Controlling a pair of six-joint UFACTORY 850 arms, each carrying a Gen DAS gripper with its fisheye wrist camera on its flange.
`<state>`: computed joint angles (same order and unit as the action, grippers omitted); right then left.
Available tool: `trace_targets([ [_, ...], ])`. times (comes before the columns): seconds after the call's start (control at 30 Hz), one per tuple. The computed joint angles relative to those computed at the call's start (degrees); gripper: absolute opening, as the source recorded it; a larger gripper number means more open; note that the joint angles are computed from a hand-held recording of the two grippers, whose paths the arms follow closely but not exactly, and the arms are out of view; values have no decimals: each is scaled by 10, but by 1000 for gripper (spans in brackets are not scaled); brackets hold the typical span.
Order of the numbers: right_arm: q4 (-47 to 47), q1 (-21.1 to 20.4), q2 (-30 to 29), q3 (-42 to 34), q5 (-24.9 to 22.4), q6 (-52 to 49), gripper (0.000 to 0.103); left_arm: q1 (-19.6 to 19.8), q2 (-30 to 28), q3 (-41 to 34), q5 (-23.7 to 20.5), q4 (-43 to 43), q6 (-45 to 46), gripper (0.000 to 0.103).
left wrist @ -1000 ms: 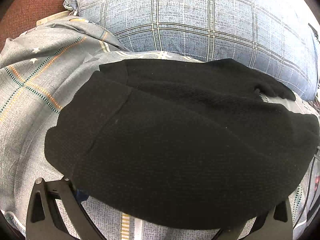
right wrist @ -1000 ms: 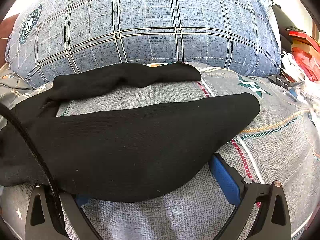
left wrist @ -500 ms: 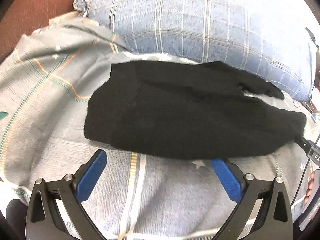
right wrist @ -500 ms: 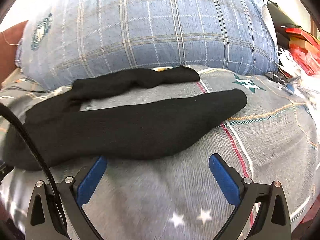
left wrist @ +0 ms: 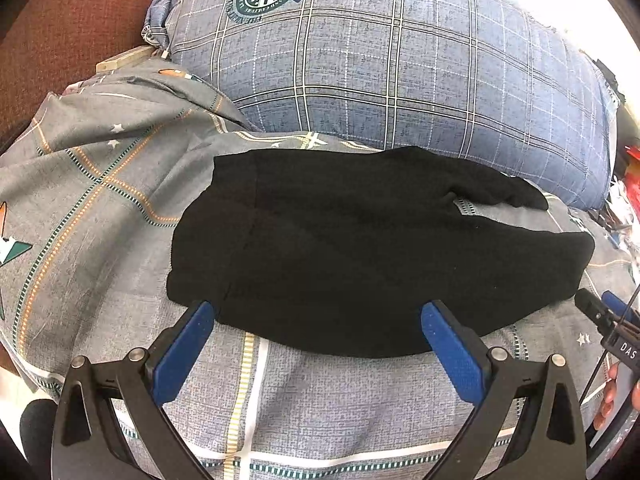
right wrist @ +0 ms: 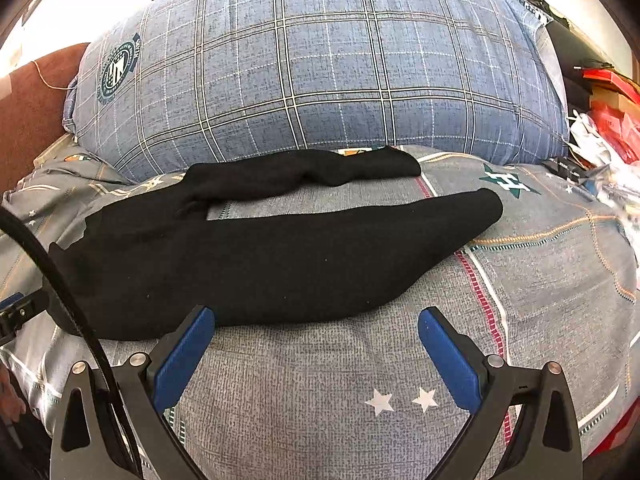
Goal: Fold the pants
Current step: 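Move both grippers over the black pants toward the waistband and leg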
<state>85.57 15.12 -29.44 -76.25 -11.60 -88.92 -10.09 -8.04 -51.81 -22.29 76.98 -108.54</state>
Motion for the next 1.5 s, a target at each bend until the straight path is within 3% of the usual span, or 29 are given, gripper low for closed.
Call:
trace_targets([
  [0.93, -48, -16, -16, -13, -10, 62, 103, 10, -13, -3, 8, -37, 36, 103],
  [1.13, -76, -23, -25, -25, -13, 103, 103, 19, -8, 10, 28, -31, 19, 103],
  [1.33, -65, -36, -41, -41, -48, 108, 103, 34, -4, 32, 69, 16, -59, 103],
  [1.5, -76, -45, -67, -71, -91, 149, 103, 54, -16, 35, 107, 108, -189, 103],
])
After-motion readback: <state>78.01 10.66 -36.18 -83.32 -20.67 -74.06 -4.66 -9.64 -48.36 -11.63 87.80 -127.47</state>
